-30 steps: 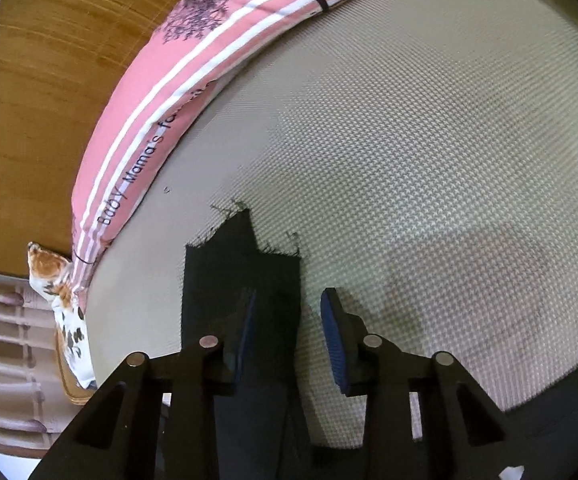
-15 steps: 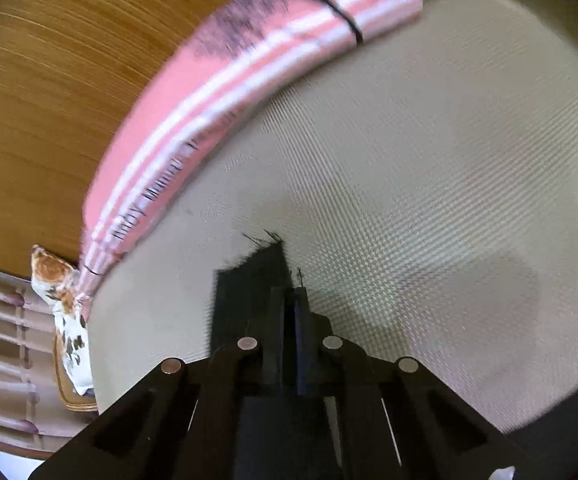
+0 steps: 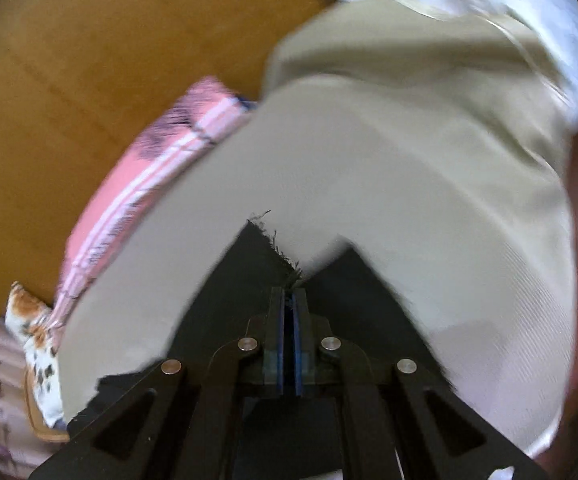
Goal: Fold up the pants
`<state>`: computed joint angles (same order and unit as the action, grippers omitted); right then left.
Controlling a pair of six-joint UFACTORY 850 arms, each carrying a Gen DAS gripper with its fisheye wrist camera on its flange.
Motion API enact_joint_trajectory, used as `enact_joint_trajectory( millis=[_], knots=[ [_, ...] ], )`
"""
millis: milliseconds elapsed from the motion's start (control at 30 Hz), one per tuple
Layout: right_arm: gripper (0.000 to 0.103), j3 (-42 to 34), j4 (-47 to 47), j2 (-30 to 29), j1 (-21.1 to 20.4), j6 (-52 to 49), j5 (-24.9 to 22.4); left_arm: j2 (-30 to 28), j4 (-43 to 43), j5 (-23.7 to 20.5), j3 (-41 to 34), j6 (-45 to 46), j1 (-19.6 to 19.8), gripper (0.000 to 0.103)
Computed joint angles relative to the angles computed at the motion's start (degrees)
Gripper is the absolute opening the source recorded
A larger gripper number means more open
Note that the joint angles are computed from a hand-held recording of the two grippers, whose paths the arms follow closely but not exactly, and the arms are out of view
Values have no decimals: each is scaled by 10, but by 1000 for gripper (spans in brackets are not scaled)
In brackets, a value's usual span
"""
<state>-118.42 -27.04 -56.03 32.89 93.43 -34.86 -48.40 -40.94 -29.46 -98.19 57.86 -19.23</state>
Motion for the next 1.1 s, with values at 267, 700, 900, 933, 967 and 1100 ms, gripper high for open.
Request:
enact_joint_trajectory(
  millis=[267, 700, 900, 933, 967, 1100],
  knots=[
    [3, 126, -32, 49, 17, 112, 5, 21, 62, 43, 31, 17, -21, 16],
    [0, 128, -34, 40, 36, 90, -105, 8, 39, -7, 12, 39, -8, 16],
    [5, 125, -65, 49, 41, 110, -89, 6, 54, -4, 7, 19, -11, 18],
    [5, 116, -64, 45, 40, 100, -87, 7, 57, -4, 8, 15, -11, 19],
    [5, 102, -60, 39, 39, 91, -94, 7, 67, -6, 5, 0, -11, 21],
    [6, 21, -45, -1, 43, 39, -103, 19, 64, -10, 13, -12, -8, 23]
  ],
)
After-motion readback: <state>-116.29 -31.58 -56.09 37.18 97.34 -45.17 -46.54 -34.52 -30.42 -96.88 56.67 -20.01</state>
